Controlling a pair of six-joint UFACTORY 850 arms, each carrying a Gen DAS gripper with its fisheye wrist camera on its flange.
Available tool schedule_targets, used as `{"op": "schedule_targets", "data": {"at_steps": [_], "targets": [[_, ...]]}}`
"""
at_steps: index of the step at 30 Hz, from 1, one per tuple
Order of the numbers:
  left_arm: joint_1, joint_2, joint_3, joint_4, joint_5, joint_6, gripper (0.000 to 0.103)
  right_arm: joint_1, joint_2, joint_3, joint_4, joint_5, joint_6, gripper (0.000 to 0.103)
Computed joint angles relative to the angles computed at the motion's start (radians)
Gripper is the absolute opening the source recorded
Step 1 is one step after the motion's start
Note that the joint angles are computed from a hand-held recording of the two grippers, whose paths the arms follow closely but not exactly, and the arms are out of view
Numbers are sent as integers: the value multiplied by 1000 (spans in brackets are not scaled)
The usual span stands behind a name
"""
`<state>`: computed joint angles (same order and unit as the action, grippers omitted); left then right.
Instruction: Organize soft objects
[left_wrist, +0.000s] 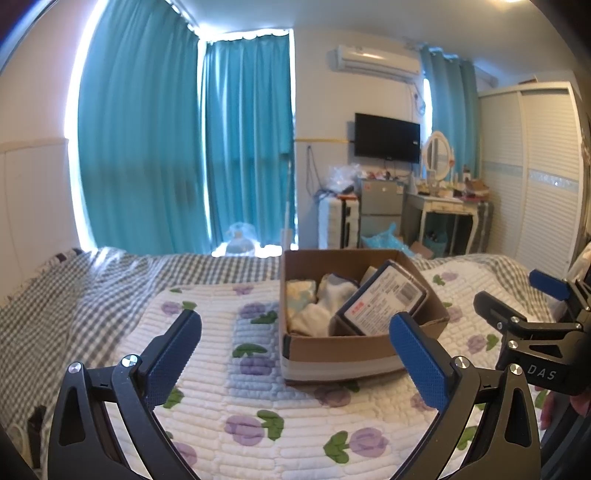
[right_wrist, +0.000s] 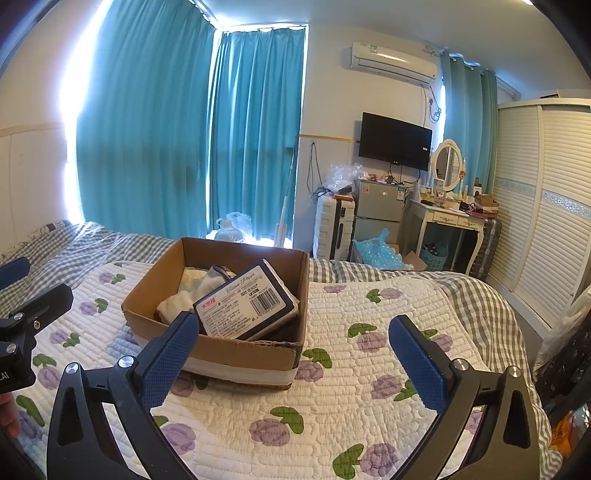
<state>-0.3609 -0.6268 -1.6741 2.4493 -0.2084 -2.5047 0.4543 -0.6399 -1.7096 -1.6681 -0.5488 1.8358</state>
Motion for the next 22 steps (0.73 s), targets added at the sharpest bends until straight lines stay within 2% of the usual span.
{"op": "schedule_targets", "data": {"at_steps": [18,22], "targets": [[-1,5,11,-31,-15,30,103,1,-2,-3,5,3,-5,103],[0,4,11,6,-10,-8,103,0,0,3,0,4,-1,103]]}}
